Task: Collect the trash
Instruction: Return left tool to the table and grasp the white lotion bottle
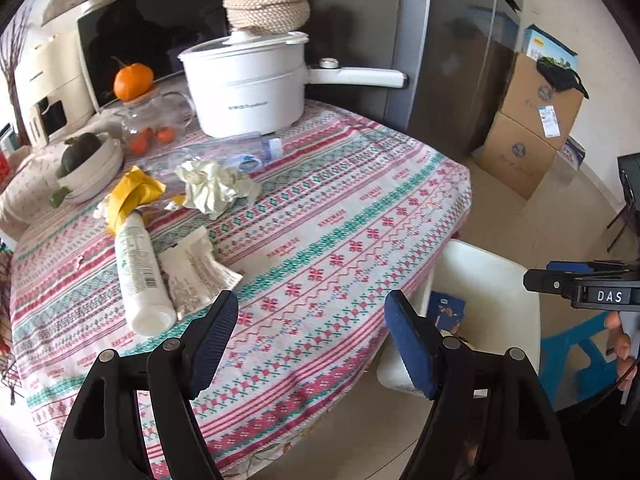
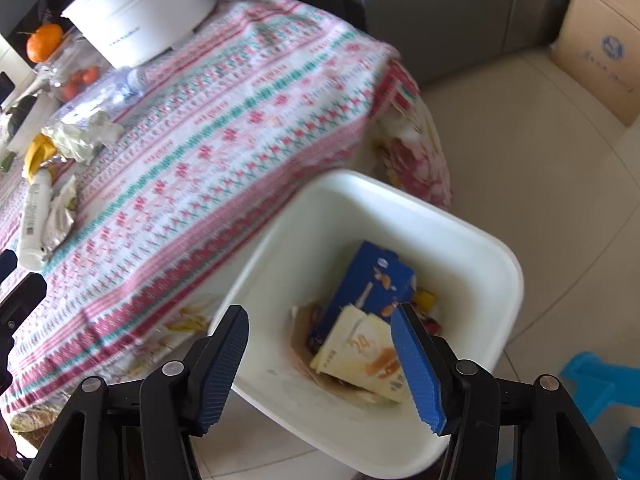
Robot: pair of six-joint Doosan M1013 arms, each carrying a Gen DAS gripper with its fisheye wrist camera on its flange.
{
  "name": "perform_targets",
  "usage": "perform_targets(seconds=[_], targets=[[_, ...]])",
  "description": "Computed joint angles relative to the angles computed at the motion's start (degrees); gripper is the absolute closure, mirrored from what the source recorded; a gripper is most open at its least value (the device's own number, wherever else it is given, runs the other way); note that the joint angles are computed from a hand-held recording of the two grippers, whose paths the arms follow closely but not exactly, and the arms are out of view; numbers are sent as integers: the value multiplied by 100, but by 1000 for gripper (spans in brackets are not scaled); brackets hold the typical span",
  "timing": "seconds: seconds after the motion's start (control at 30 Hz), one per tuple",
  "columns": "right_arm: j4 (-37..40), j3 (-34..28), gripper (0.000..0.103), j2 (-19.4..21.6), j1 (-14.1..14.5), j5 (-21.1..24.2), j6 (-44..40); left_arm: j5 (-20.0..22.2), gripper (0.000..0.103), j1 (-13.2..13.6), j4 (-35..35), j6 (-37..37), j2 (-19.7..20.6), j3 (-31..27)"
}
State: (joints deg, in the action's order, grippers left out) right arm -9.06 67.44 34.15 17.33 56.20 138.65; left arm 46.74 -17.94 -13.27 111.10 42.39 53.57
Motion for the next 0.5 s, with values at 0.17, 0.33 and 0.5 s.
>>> perform_targets(seconds=[0.17, 0.33, 0.5], targets=[[-114, -393, 35, 197, 90, 42, -154, 196, 25, 204, 314, -723, 177, -435], [-131, -818, 34, 445, 162, 173, -389, 596, 25, 418, 444, -1361, 514, -1082], [-103, -1284, 34, 725, 223, 401, -609, 1364, 25, 539, 775, -1909, 1111, -2060]])
